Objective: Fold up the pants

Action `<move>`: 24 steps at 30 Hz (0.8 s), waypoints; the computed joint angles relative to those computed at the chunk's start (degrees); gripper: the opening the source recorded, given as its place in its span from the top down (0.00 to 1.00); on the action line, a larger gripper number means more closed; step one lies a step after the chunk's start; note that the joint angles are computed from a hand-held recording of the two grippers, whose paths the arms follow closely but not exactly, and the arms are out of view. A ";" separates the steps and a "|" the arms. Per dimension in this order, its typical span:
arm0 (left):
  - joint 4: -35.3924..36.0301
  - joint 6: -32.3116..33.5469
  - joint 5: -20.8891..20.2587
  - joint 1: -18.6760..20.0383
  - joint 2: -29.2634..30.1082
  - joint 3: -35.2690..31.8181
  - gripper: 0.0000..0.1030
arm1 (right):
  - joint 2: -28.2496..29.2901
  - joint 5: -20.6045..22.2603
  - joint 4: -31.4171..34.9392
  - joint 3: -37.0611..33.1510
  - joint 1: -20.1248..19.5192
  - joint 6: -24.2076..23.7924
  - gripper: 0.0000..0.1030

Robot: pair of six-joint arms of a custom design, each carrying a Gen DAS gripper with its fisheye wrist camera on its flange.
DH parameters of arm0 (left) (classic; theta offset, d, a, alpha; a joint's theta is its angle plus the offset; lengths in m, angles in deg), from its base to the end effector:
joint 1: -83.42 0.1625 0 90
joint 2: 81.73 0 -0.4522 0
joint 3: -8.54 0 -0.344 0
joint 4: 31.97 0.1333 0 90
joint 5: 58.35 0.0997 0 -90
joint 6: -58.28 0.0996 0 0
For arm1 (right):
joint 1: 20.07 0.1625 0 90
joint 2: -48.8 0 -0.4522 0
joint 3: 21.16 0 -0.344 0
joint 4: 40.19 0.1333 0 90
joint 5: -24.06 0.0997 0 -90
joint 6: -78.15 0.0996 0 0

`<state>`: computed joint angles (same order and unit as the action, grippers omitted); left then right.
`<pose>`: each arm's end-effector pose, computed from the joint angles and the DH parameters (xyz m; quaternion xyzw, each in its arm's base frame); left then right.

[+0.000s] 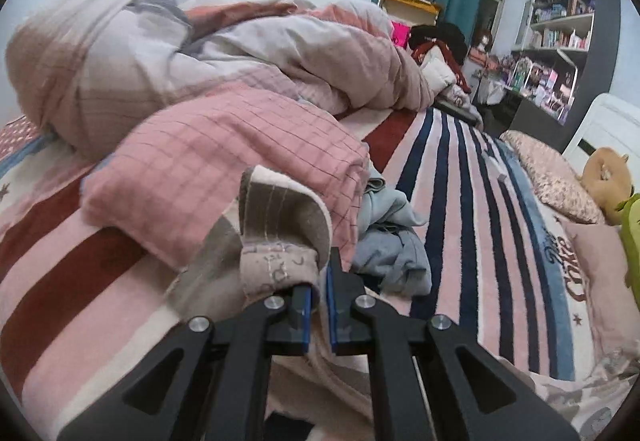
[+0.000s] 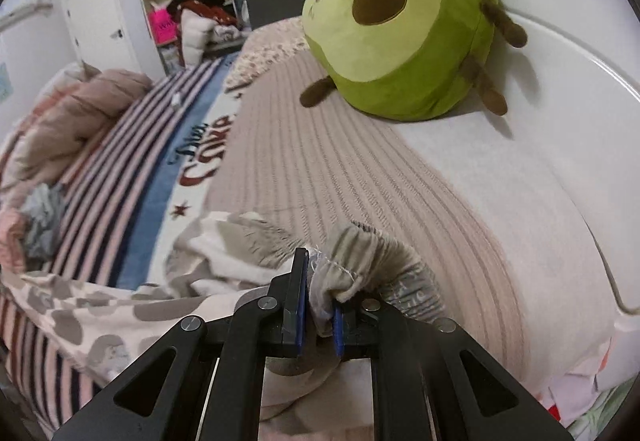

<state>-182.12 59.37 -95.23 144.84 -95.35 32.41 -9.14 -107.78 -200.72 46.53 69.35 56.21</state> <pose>-0.2378 -0.8816 0.2455 0.0253 0.8323 -0.4628 0.3041 0.0598 -0.6931 0.5383 -0.0282 -0.8253 0.4033 0.3943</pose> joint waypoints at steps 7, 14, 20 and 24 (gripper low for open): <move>1.50 1.24 -1.20 0.35 -1.37 2.07 0.40 | 0.61 -0.11 -1.50 0.69 -0.29 -1.52 0.77; -11.89 2.43 -6.63 -1.92 -15.13 27.08 0.33 | -4.48 1.72 -9.78 12.15 3.52 -4.08 0.49; -8.92 -0.40 -19.29 -3.23 -20.42 38.01 0.33 | -7.56 11.95 -8.62 21.03 5.52 -1.86 0.48; -0.98 -3.09 -26.35 -2.80 -18.93 37.82 0.33 | -5.79 18.30 -0.56 21.78 5.06 1.40 0.48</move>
